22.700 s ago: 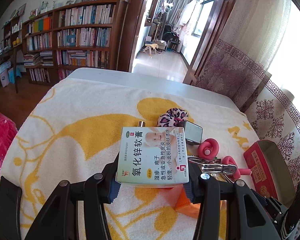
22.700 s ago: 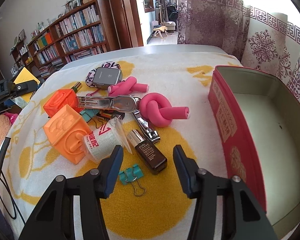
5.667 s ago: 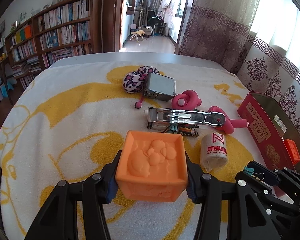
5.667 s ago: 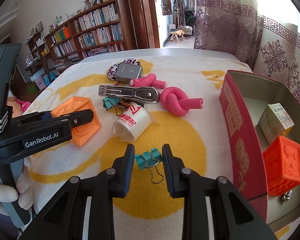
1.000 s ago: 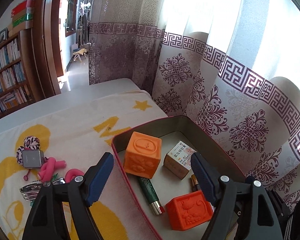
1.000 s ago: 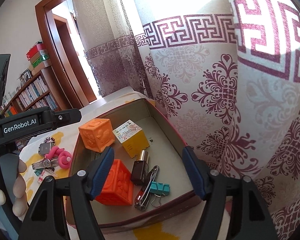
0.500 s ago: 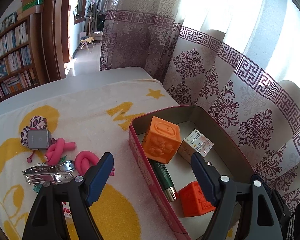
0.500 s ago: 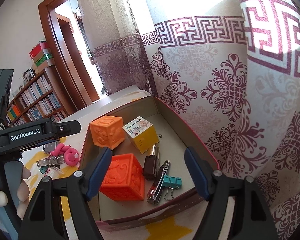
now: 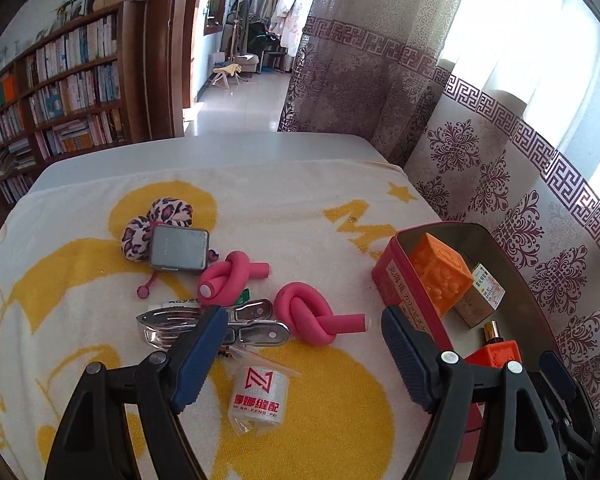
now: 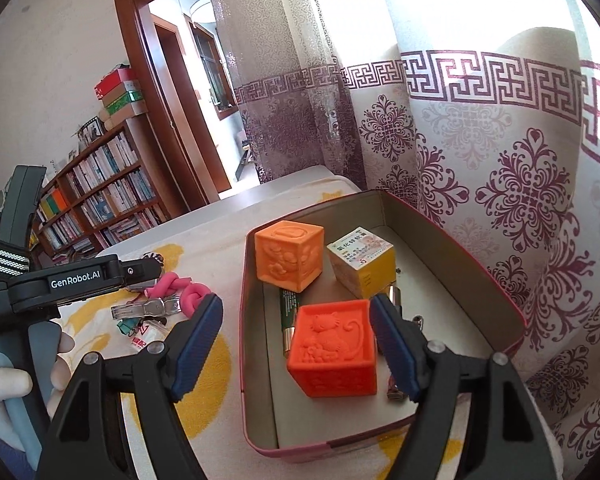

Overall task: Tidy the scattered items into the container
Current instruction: 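Move the left tool to the grey power bank while the right tool returns over the towel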

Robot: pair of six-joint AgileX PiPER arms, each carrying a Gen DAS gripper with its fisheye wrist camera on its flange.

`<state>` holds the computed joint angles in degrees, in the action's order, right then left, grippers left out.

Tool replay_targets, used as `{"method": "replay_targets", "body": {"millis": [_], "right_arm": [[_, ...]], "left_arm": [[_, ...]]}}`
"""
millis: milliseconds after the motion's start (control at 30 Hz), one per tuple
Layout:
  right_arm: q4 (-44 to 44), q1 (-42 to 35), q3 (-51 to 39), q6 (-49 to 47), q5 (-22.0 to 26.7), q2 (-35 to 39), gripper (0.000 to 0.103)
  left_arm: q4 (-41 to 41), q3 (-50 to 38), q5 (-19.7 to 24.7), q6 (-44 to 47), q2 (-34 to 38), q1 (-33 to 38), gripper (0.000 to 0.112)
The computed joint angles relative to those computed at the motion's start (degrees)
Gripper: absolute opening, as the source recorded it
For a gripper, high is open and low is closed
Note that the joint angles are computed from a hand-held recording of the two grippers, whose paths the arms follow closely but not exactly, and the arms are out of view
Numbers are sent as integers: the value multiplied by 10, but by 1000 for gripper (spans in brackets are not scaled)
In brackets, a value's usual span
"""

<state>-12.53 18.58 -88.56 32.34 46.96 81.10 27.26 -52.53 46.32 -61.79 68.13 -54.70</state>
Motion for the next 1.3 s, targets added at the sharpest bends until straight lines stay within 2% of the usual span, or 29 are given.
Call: {"method": "replay_targets", "body": {"millis": [333, 600, 800, 900, 1033, 1300], "right_arm": [[-3, 81, -73, -19, 18, 63, 79], [51, 115, -156, -89, 60, 139, 79], [84, 120, -218, -121, 97, 193, 79], [102, 118, -258, -137, 115, 221, 79], [117, 118, -286, -137, 115, 244, 79], [139, 115, -257, -139, 95, 243, 79]], "left_arm": [[-66, 70, -12, 98, -87, 137, 81], [-173, 101, -32, 245, -130, 287, 81], [-258, 118, -45, 355, -126, 376, 81], [-250, 112, -41, 366, -116, 382, 81], [-217, 95, -38, 355, -99, 372, 81], [-174, 52, -72, 330, -18, 328, 81]]}}
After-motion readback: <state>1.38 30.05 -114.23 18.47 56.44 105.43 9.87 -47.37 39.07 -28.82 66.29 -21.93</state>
